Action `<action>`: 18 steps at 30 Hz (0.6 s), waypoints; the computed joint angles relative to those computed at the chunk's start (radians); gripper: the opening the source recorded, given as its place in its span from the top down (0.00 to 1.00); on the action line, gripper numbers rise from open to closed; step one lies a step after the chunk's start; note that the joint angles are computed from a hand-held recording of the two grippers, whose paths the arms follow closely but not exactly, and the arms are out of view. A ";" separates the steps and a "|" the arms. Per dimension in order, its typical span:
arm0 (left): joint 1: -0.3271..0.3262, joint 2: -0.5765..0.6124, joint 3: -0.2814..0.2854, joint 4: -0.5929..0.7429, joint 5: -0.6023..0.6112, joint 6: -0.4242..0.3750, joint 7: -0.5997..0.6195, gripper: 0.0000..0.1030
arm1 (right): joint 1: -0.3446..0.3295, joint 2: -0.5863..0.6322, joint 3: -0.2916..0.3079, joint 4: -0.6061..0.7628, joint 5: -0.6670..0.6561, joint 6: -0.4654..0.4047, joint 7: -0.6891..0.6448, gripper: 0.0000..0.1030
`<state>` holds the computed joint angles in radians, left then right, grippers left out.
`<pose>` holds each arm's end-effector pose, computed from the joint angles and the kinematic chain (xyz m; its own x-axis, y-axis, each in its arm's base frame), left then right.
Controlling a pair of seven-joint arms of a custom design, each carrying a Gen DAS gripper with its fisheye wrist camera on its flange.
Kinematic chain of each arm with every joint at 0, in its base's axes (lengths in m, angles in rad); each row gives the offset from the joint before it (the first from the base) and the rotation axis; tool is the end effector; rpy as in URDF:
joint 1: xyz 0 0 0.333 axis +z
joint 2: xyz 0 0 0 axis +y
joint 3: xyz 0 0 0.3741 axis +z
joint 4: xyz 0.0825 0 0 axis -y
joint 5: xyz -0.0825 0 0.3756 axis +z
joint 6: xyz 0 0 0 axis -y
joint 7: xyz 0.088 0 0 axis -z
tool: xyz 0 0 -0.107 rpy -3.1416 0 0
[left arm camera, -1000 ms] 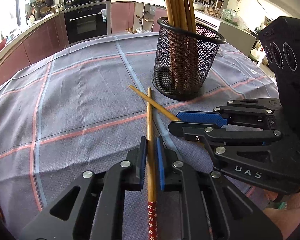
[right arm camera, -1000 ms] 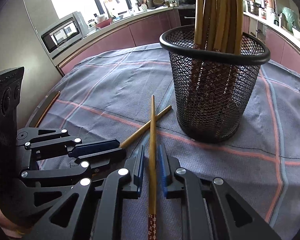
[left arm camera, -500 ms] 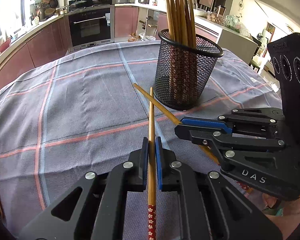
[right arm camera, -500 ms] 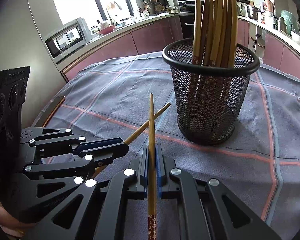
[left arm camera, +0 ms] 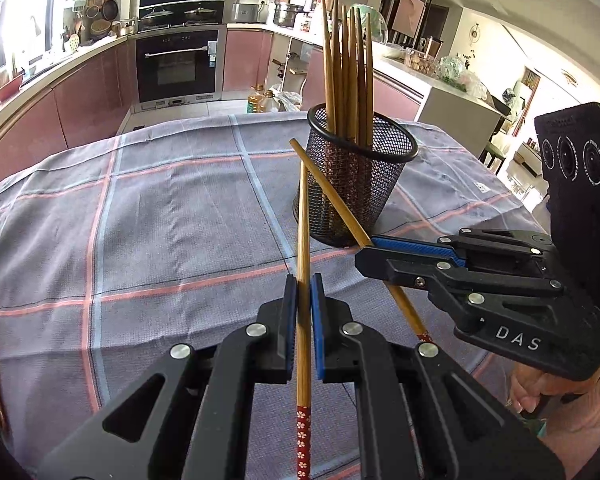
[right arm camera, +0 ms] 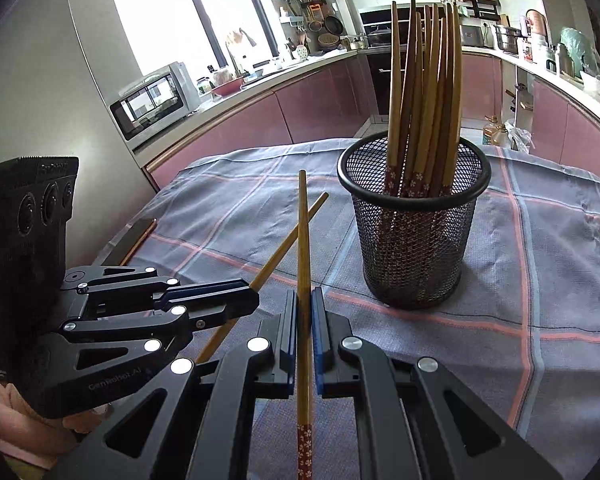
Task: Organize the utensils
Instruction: 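Lift both held chopsticks upright and carry them above the mesh cup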
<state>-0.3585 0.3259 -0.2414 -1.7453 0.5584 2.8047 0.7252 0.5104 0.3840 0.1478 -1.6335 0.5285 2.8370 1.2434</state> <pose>0.5761 -0.3957 0.5338 -0.2347 -0.9566 0.1729 -0.7230 0.0529 -0.6888 0.6015 0.4073 0.5470 0.5748 -0.7665 -0.2866 -0.6580 -0.2247 -0.7187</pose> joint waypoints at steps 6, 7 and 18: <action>0.005 -0.010 -0.004 -0.007 -0.006 0.028 0.000 0.93 | -0.006 -0.010 0.011 -0.006 0.021 0.017 -0.016 0.94; 0.008 -0.010 -0.007 -0.008 -0.011 0.033 0.003 0.93 | -0.006 -0.012 0.012 -0.007 0.024 0.020 -0.018 0.94; 0.020 -0.036 -0.009 -0.036 -0.021 0.094 -0.001 0.93 | -0.029 -0.033 0.030 -0.022 0.084 0.056 -0.064 0.94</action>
<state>-0.3384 0.2903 -0.2508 -1.7813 0.5371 2.8987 0.7242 0.4810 0.3513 0.1775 -1.6555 0.6127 2.8929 1.1799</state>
